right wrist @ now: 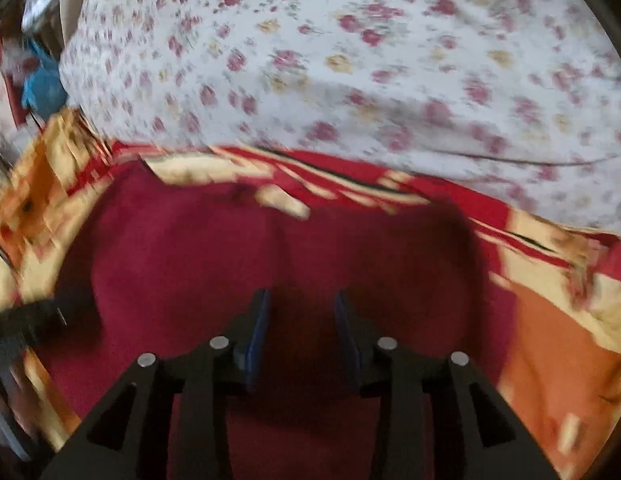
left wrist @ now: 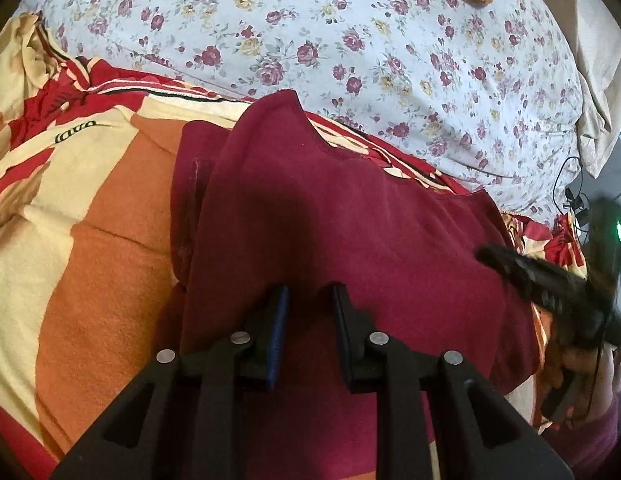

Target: Fold small clothes

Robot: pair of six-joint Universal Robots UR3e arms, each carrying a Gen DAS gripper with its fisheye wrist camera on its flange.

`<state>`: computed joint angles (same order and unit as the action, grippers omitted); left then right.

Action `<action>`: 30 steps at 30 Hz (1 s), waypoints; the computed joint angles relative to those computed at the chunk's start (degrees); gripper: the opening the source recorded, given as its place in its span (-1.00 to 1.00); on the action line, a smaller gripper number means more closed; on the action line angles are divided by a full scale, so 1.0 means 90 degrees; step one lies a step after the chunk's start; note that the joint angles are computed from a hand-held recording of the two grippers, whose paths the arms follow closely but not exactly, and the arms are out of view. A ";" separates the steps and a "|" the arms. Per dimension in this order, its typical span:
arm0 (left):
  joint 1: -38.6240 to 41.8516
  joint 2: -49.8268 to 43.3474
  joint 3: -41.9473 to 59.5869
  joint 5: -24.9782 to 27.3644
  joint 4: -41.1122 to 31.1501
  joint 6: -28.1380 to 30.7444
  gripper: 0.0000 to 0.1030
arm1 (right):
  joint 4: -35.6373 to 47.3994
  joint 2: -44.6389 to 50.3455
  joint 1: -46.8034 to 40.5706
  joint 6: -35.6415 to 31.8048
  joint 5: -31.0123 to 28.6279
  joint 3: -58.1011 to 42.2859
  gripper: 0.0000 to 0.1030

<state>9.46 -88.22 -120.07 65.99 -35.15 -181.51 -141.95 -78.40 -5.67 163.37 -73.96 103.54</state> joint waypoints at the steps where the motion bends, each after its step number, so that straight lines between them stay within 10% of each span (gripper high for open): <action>1: -0.0030 -0.0002 -0.0004 0.0041 0.0031 0.0000 -0.76 | -0.0190 -0.0254 -0.0106 -0.0130 -0.0085 0.0383 -0.33; 16: 0.0150 0.0875 -0.0546 0.0045 -0.0463 0.0018 -0.75 | 0.1682 -0.3829 -0.2774 -0.1984 0.1080 0.3119 -0.11; 17: 0.0136 0.0924 -0.0542 0.0074 -0.0526 -0.0015 -0.75 | 0.1452 -0.3847 -0.2700 -0.1918 0.1002 0.3265 -0.13; 19: 0.0192 0.1109 -0.0503 0.0053 -0.0847 0.0019 -0.75 | 0.1712 -0.4332 -0.2951 -0.2154 0.1216 0.3477 -0.88; 30: 0.0779 0.2201 -0.1099 -0.0219 -0.1479 0.0406 -0.75 | 0.3827 -0.5549 -0.4072 -0.2970 0.1642 0.3367 -0.79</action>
